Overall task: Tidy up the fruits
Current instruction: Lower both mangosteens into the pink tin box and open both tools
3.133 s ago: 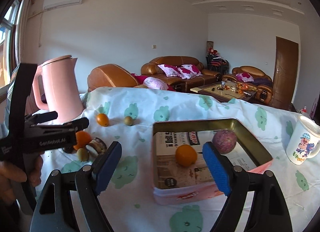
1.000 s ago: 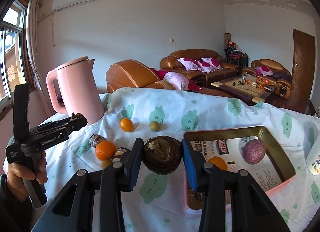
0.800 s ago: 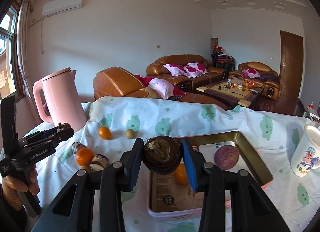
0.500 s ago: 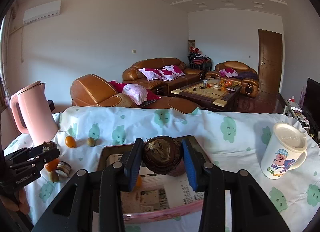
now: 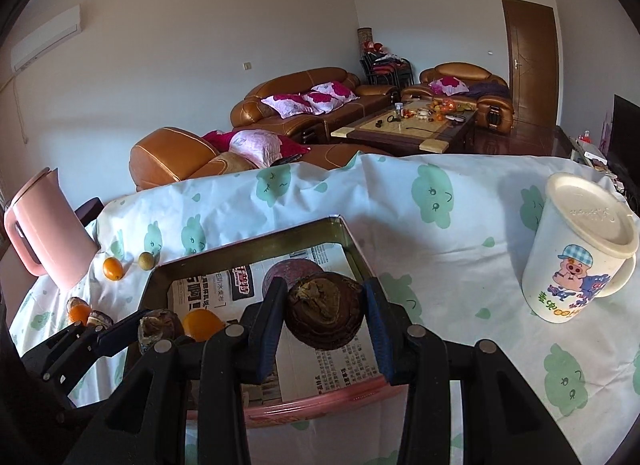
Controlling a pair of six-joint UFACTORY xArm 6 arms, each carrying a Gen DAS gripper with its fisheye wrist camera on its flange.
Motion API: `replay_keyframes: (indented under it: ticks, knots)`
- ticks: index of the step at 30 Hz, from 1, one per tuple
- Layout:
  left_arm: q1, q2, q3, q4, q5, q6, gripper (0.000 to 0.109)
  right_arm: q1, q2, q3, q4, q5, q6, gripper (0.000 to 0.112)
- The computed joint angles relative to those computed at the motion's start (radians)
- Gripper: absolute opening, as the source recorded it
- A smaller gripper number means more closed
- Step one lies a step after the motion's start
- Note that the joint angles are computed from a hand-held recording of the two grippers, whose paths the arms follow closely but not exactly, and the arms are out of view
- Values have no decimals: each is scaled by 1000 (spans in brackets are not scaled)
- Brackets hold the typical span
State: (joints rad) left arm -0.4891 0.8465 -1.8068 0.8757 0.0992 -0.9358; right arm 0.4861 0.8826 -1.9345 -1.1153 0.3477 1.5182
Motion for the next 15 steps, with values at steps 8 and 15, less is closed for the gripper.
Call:
replay_keyframes:
  ticks: [8,15]
  knots:
    - [-2,6,10,-176,22,133,45,-3,46,-31,159,-44,-121,42]
    - [7,-9,19,-13,16,-18,66,-16,56,-22,199,-133,-111,44]
